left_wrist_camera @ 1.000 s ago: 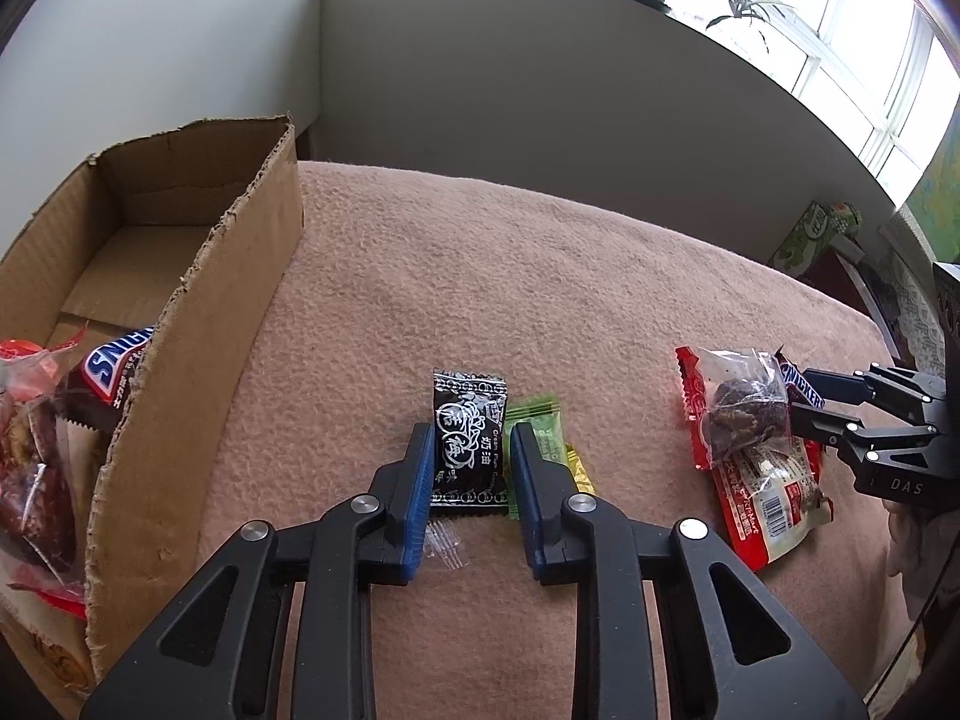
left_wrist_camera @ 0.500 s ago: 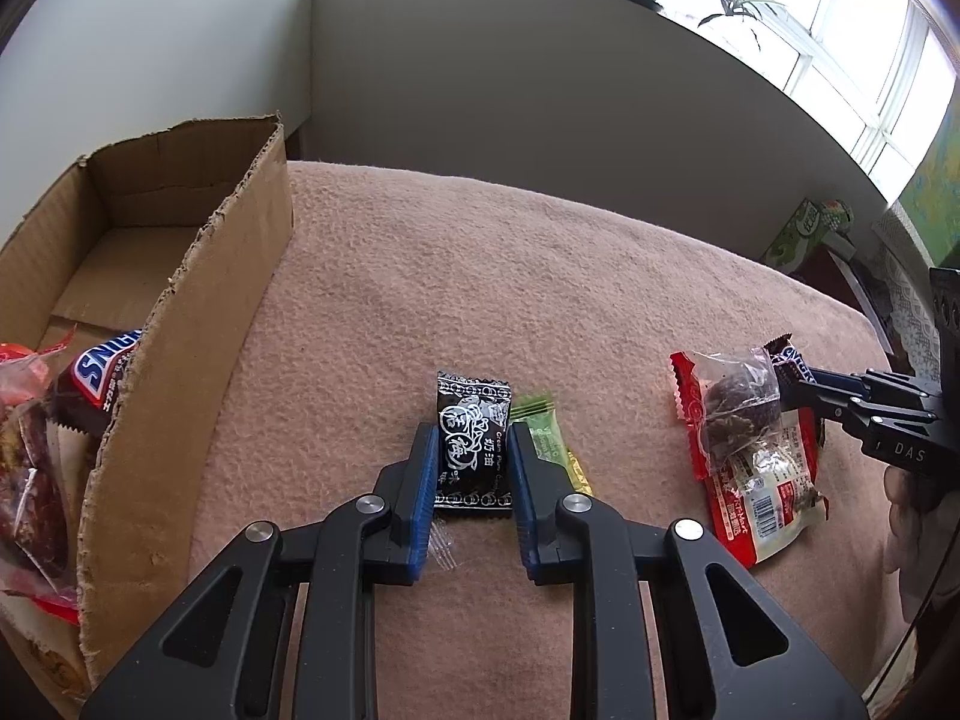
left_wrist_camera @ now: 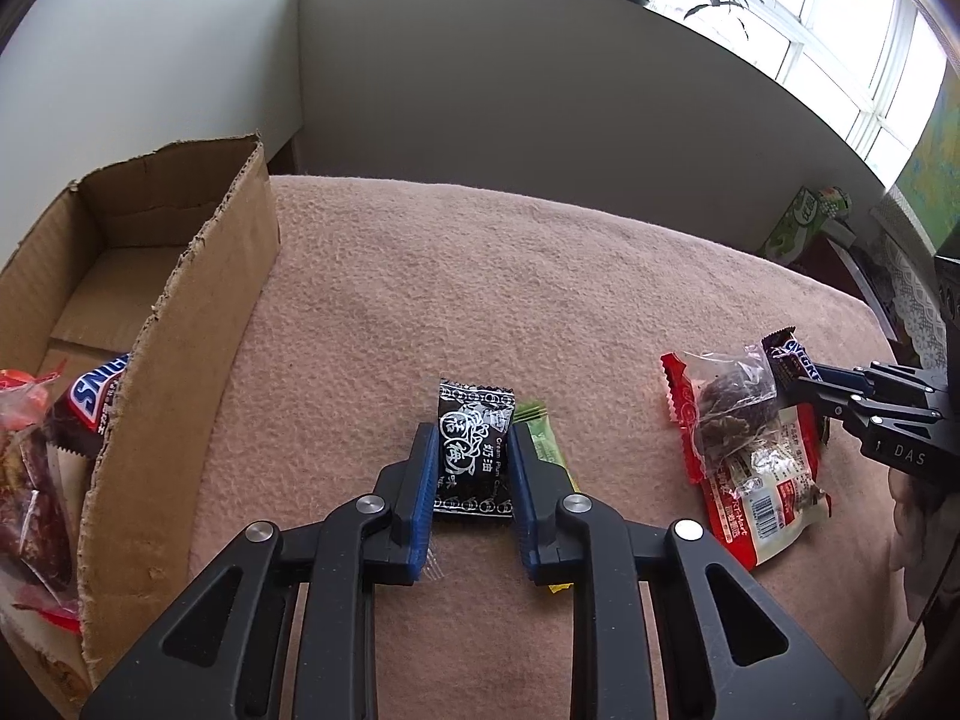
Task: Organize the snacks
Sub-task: 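Grasp the black candy pack with the left tool while the right tool grasps a Snickers bar, then carry the black candy pack and Snickers bar into the box with both tools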
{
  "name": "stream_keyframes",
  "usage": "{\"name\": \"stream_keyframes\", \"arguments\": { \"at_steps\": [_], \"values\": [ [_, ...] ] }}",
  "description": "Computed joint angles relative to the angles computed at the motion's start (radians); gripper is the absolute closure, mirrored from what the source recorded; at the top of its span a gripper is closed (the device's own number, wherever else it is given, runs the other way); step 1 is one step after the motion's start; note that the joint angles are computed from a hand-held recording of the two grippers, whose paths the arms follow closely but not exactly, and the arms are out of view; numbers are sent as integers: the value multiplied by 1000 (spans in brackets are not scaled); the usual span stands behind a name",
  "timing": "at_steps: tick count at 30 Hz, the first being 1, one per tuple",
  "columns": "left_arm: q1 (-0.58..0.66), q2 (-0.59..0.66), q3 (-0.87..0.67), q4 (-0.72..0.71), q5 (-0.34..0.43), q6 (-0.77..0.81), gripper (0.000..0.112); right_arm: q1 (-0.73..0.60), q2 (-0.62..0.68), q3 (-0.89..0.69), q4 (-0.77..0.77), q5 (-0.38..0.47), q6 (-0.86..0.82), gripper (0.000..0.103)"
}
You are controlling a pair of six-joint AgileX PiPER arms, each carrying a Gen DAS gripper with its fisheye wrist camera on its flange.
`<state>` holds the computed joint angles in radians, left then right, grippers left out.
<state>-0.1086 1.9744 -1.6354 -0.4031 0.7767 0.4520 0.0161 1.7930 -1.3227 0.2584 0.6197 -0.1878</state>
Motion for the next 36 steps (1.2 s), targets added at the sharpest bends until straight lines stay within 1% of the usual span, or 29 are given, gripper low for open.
{"name": "stream_keyframes", "arguments": {
  "at_steps": [4,10,17,21,26,29,32,36],
  "values": [
    [5,-23,17,-45,6,25,91,-20,-41,33,26,-15,-11,73],
    [22,-81,52,-136,26,94,91,-20,-108,43,28,-9,1,73],
    [75,-158,75,-224,68,169,91,37,-184,19,-8,13,64,73],
    [124,-176,60,-249,82,190,91,100,-192,-36,-50,30,123,73],
    [194,-179,32,-262,94,215,91,183,-157,-133,-88,58,192,73],
    [236,-175,16,-267,100,229,91,229,-104,-217,-92,82,222,73],
    [273,-167,-10,-270,106,229,91,279,-31,-327,-107,113,261,73],
    [324,-141,-60,-273,127,225,91,331,88,-511,-107,176,297,73]
  ]
}}
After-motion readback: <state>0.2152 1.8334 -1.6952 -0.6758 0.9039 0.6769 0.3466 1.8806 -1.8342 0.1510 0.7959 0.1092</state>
